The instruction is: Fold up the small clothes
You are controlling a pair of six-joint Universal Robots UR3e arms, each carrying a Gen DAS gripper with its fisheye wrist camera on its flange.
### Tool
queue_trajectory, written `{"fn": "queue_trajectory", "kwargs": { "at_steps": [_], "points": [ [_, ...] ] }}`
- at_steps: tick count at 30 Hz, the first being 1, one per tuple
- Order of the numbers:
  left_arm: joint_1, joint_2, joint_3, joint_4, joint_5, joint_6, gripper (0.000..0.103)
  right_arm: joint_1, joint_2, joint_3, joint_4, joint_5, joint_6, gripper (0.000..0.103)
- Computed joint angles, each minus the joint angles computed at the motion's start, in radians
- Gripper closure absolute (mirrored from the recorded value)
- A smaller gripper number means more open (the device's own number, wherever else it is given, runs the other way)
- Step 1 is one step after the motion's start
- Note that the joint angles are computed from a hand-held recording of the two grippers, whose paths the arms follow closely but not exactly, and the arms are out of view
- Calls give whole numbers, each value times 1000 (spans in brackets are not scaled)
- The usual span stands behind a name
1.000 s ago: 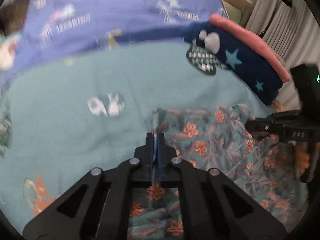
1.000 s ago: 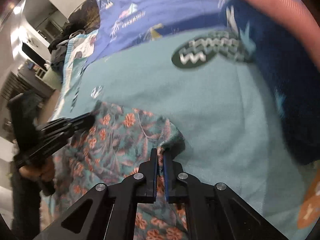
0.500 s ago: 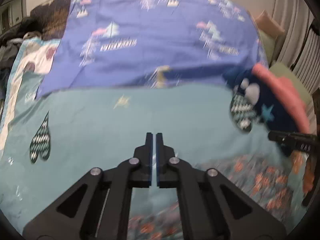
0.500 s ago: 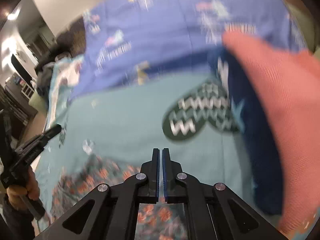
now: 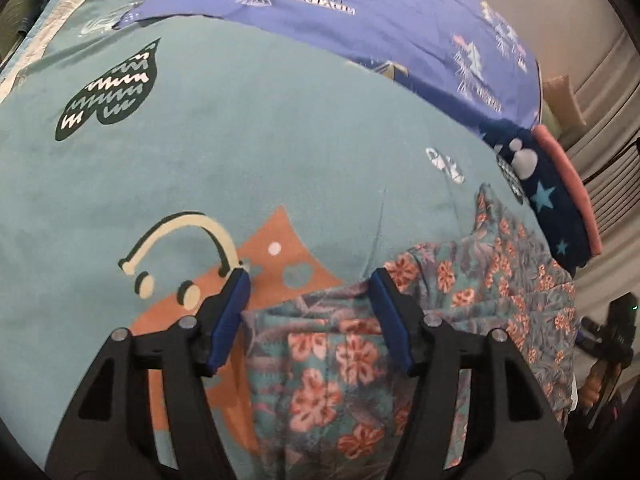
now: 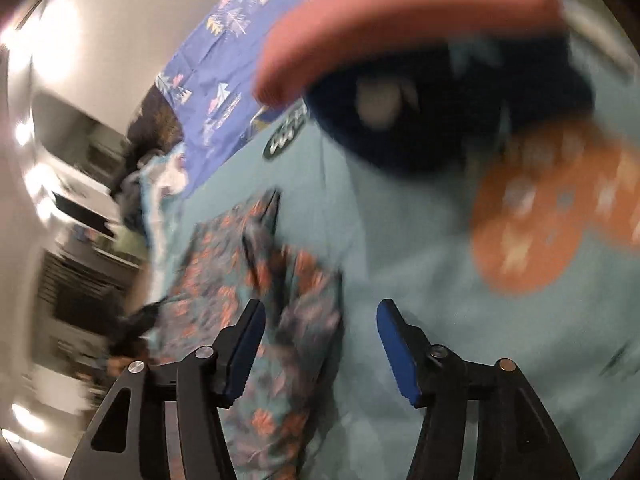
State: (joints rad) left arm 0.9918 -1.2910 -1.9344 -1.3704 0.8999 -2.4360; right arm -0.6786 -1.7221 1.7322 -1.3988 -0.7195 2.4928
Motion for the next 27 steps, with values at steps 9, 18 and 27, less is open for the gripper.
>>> {"fn": "queue_trajectory", "kwargs": {
  "at_steps": [9,18,27],
  "points": [
    [-135,83,-28,219,115,-237,99,205,-58,82,-510,-139,458,96],
    [-84,143,-36,215,102,-222,99,68,-87,-42,-263,-217,288,87],
    [189,345,21,-257,-85,62,65,-119,-180,-19,22,-132,2,58]
  ]
}}
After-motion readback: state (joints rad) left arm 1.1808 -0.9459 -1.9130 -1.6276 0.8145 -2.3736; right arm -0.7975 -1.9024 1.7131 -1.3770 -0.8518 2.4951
